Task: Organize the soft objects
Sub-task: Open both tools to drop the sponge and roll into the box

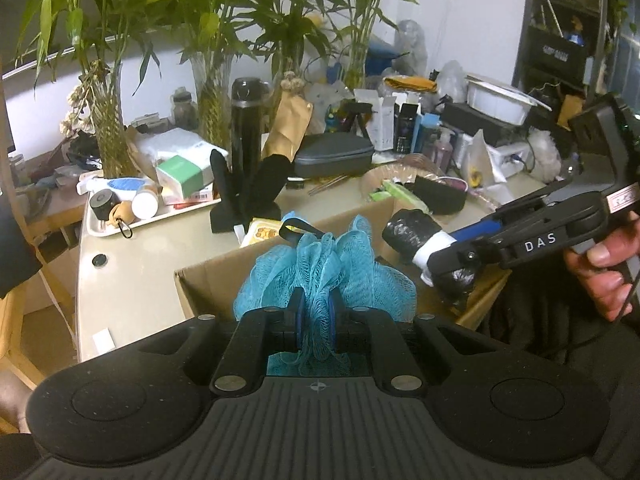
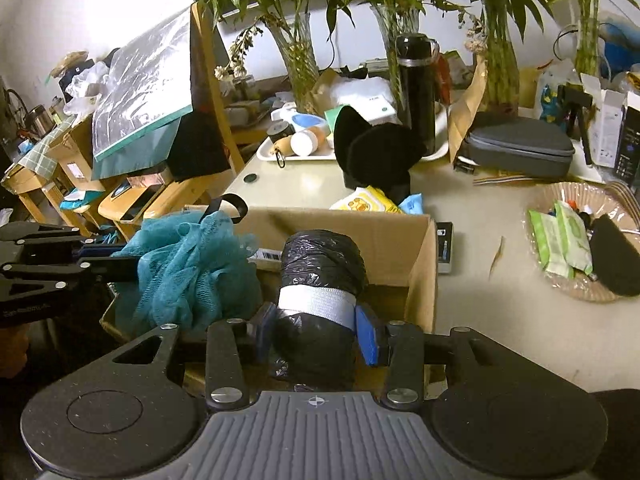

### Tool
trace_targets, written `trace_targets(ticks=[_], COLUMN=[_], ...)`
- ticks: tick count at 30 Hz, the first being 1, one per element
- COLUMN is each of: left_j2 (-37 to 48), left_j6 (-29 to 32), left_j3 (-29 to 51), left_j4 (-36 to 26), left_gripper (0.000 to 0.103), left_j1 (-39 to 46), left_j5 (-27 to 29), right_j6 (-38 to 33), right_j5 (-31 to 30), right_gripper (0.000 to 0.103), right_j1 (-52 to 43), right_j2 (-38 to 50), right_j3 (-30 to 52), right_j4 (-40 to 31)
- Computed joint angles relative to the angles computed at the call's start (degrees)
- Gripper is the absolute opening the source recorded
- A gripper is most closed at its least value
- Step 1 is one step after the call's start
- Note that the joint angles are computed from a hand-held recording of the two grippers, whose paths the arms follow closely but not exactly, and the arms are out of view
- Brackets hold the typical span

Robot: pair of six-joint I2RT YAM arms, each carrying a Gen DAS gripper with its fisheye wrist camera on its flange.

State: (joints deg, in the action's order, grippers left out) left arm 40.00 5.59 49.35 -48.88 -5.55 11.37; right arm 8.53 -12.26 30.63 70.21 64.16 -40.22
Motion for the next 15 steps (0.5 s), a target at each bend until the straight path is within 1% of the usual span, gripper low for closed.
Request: trace_targets(ticks=[6,9,10,11,12,13,14,15], left_j2=[0.3,-0.1,-0.2,-0.3,-0.5,-1.0,-1.5,-1.8], left_j6=[-0.7,-1.3,-1.7,-1.9,-2.2,-2.3,-2.2,-2.2], left_j3=[-0.4,-1.2,-1.5,-1.6,-1.8,-2.2,-2.3,-2.4], left_j4=[0.4,1.7,2.4,2.7,3.0,3.3,3.5,3.5], left_gripper=[0.012,0.021,0.029,0.038,0.045,0.056,0.063,0.064], left_j1=[-1.6,-2.9,-4.3,-5.2,-6.3,-6.8,-6.8,-6.6], left_j5=[-2.0,-4.6,-6.7,-8.5,-10.3,-11.4,-11.7,-11.6], right_j6=[0.8,1.1,1.2,1.6,2.0,2.5,2.7,2.7], right_j5=[0.7,1.2,1.4,1.3,1.1,1.1,1.0,1.0], right_gripper=[0.046,0.047,0.049,0.066,0.088,0.095,0.103,0.103], right_j1=[0.3,0.9,1.0,0.8,0.6,0.5,0.4,0.3], right_j2=[0.3,0.2,-0.1,-0.3,-0.6,-1.0,-1.6,-2.0], right_j3=[-0.2,-0.8,-1.3,-1.8,-2.1,-2.6,-3.1,-3.4], right_j4=[-0.3,0.5,1.3,2.1,2.6,3.4,4.2,4.8])
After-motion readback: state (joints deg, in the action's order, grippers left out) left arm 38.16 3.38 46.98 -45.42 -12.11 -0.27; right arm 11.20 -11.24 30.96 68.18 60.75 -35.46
